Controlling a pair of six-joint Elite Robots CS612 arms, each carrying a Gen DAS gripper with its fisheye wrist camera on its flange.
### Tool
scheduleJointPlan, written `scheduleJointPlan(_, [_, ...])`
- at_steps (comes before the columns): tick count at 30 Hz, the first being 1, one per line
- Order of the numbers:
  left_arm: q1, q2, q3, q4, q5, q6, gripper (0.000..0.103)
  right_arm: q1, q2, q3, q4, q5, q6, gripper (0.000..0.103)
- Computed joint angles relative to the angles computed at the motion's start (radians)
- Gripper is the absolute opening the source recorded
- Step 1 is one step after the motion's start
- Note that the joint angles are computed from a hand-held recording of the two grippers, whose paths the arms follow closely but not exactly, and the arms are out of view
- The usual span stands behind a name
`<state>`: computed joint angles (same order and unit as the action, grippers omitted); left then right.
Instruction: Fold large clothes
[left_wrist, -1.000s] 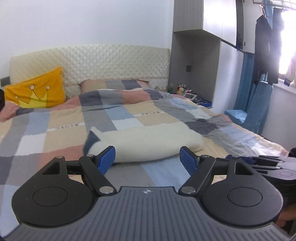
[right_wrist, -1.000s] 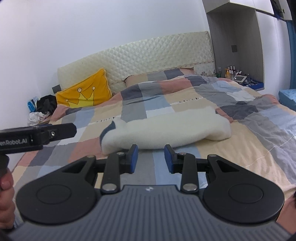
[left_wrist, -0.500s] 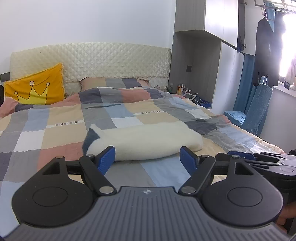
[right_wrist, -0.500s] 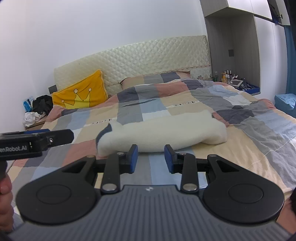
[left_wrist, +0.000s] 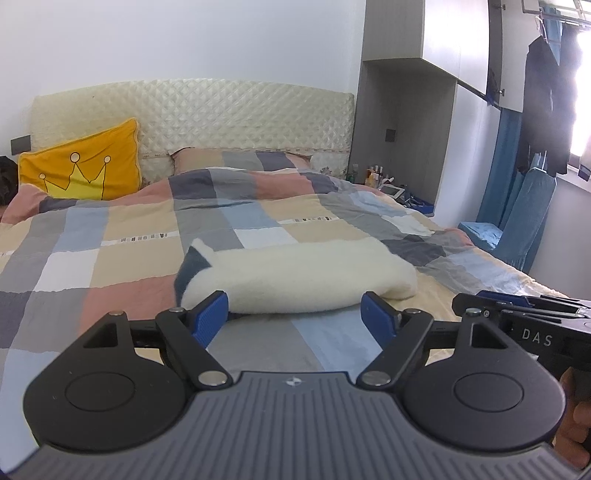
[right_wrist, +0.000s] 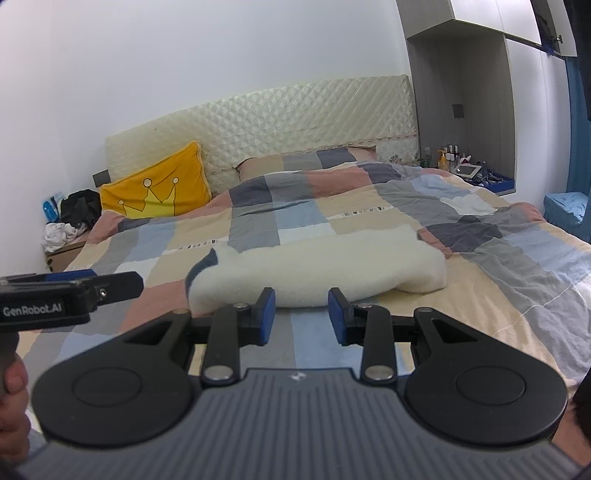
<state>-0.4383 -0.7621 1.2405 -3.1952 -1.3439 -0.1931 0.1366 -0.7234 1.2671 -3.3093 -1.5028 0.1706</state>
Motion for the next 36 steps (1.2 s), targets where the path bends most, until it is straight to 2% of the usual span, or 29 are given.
scheduleJointPlan(6, [-0.001,0.005,-0.005,0.005,0.008,-0.001,0.087,0.003,0.002,-0.006,0.017,-0.018,0.007,0.036])
scheduleJointPlan(9, [-0.003,0.006,-0.005,0.005,0.020,0.009,0.092,0.004,0.004,-0.010,0.020,-0.033,0.011,0.045])
scheduleJointPlan(13, [-0.002,0.005,-0.003,-0.003,0.021,0.013,0.098,0.002,0.001,-0.005,0.006,-0.044,0.020,0.045])
scheduleJointPlan(15, [-0.001,0.005,-0.004,0.003,0.019,0.008,0.099,0.004,0.002,-0.008,0.012,-0.062,0.018,0.049])
scheduleJointPlan(16, [-0.001,0.006,-0.006,0.006,0.020,0.005,0.100,0.003,0.002,-0.008,0.012,-0.059,0.020,0.059])
scheduleJointPlan(17, [-0.001,0.007,-0.007,0.007,0.019,0.002,0.101,0.001,0.004,-0.009,0.010,-0.051,0.023,0.075])
scheduleJointPlan(19, [-0.001,0.007,-0.008,0.010,0.017,0.001,0.101,-0.001,0.006,-0.010,-0.005,-0.046,0.025,0.094])
scheduleJointPlan(22, [-0.002,0.007,-0.011,0.021,0.021,0.002,0.101,0.001,0.009,-0.014,-0.005,-0.075,0.022,0.103])
scheduleJointPlan(36, [-0.003,0.009,-0.014,0.032,0.029,-0.009,0.102,0.005,0.009,-0.018,0.010,-0.076,0.017,0.103])
